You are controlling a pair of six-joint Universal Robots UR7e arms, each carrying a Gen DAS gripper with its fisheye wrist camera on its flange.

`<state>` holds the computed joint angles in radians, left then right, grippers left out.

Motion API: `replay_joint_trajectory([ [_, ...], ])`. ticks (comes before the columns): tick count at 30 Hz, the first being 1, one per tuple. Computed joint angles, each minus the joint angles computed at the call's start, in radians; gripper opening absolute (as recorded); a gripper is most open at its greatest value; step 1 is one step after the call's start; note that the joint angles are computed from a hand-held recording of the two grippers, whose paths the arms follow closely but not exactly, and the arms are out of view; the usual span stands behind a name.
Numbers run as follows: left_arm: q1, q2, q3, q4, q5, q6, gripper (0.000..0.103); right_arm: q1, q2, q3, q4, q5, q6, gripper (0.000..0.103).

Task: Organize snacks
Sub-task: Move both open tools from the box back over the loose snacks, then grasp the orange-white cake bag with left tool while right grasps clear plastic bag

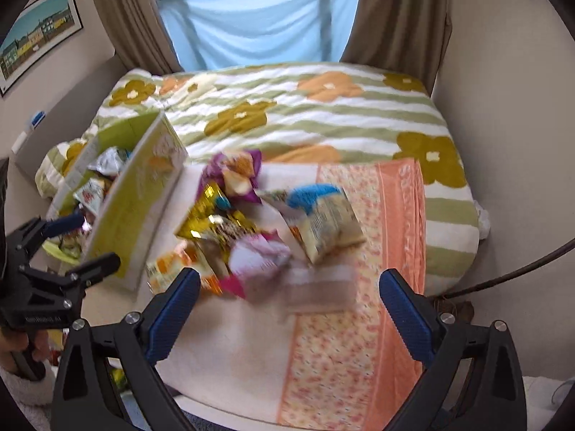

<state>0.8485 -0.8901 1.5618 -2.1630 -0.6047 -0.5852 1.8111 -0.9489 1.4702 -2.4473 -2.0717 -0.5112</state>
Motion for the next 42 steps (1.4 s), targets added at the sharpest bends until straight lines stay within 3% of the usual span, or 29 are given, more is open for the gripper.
replay_joint_trajectory([
  [7,0.022,0.077,-0.101,0.232,-0.016,-0.020,0.098,-0.064,0.015,0.014,0.037,-0.001,-0.017,0.099],
  [10,0.052,0.115,-0.158,0.303,-0.065,0.002,0.098,-0.080,0.029,0.021,0.033,-0.013,-0.010,0.099],
  [19,0.128,0.223,-0.336,0.524,-0.139,-0.002,0.098,-0.104,0.081,0.011,0.040,-0.049,0.062,0.099],
  [25,0.157,0.245,-0.365,0.538,-0.186,0.019,0.093,-0.098,0.114,0.000,0.017,-0.076,0.045,0.099],
  [29,0.173,0.258,-0.383,0.545,-0.221,0.013,0.077,-0.094,0.134,-0.016,0.012,-0.094,0.041,0.099],
  [36,0.179,0.229,-0.332,0.474,-0.230,0.045,0.070,-0.093,0.169,-0.043,-0.007,-0.144,0.025,0.099],
  [42,0.178,0.204,-0.294,0.434,-0.228,0.048,0.068,-0.096,0.190,-0.052,-0.050,-0.150,-0.084,0.099],
])
